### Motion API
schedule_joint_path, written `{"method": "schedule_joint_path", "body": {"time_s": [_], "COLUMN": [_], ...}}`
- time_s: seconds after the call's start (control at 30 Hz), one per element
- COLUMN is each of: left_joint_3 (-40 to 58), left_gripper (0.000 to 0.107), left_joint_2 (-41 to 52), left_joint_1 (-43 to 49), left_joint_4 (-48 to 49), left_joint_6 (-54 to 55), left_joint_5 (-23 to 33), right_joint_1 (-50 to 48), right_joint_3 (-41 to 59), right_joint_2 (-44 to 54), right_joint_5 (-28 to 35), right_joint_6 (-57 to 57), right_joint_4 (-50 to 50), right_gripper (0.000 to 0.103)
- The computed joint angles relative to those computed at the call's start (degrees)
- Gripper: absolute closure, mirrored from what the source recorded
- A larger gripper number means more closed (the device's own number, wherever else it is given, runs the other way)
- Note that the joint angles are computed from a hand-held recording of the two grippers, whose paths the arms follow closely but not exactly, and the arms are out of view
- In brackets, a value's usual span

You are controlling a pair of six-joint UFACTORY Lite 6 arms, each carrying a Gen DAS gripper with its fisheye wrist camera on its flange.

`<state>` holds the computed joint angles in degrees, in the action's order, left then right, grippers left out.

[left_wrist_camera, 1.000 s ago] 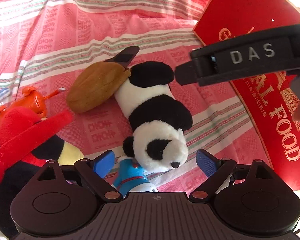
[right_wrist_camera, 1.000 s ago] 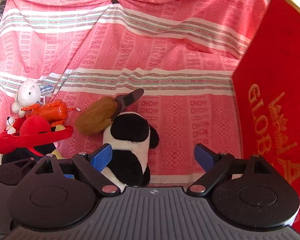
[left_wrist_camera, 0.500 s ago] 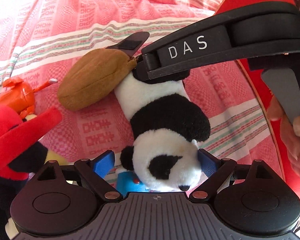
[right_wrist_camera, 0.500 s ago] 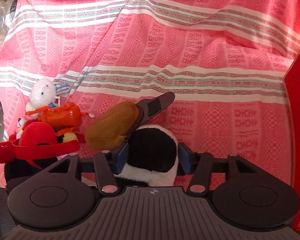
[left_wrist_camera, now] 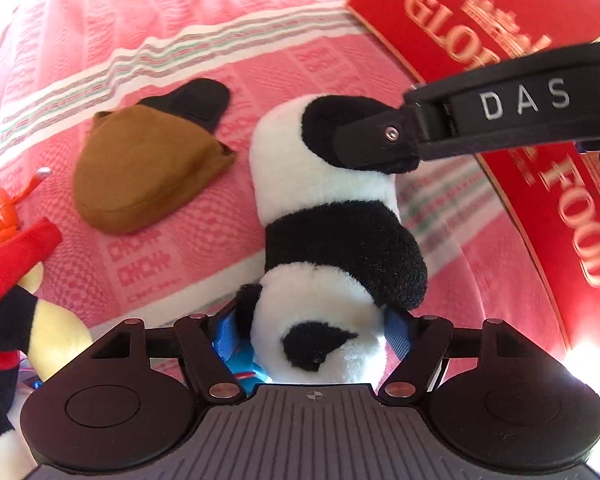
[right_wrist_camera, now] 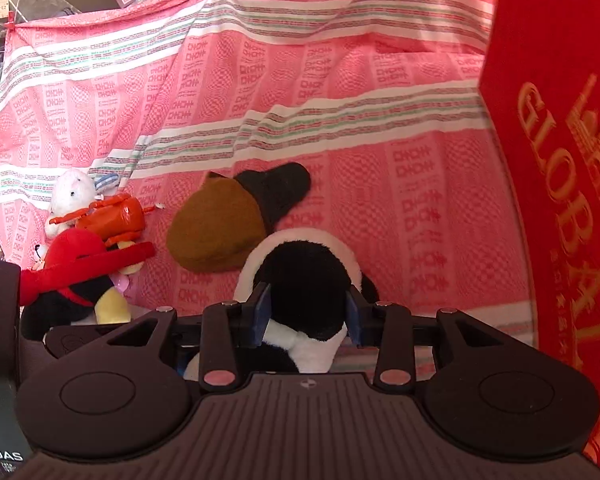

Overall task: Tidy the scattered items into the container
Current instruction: 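Grasp the panda plush with the left gripper while the right gripper grips its head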

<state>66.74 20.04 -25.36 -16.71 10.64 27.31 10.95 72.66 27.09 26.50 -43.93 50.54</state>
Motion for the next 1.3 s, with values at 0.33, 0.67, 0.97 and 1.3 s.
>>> {"method": "schedule_joint_path", "body": {"time_s": [0.33,0.67,0.97,1.3], "left_joint_3": [-5.8,-7.3,-6.3,-2.7], "left_gripper": [0.037,0.038,0.036,0.020], "left_joint_2": [-5.7,-5.8,-5.2,-1.8], "left_joint_1": [-0.8,-0.1,-0.5,-3.7], "left_joint_4": [-3.3,-7.0,-4.1,5.0], "left_joint_6": [3.4,5.9,1.4,-7.3], "left_joint_5": [-1.3,-3.0,-2.6,-3.3], "right_joint_1": [-3.3,1.1,6.5,4.0], "right_joint_3": [-21.0,-14.6,3.3,5.3], "right_joint_2": [-16.4,-15.0,2.0,5.6], "right_joint_5": [-3.7,-7.3,-6.1,-3.3], "right_joint_6": [8.3,11.1,18.3,9.9], "right_joint_4": [-7.2,-12.9,-20.6,-10.2], "right_gripper": [0.095,0.026,0.023,0.035]}}
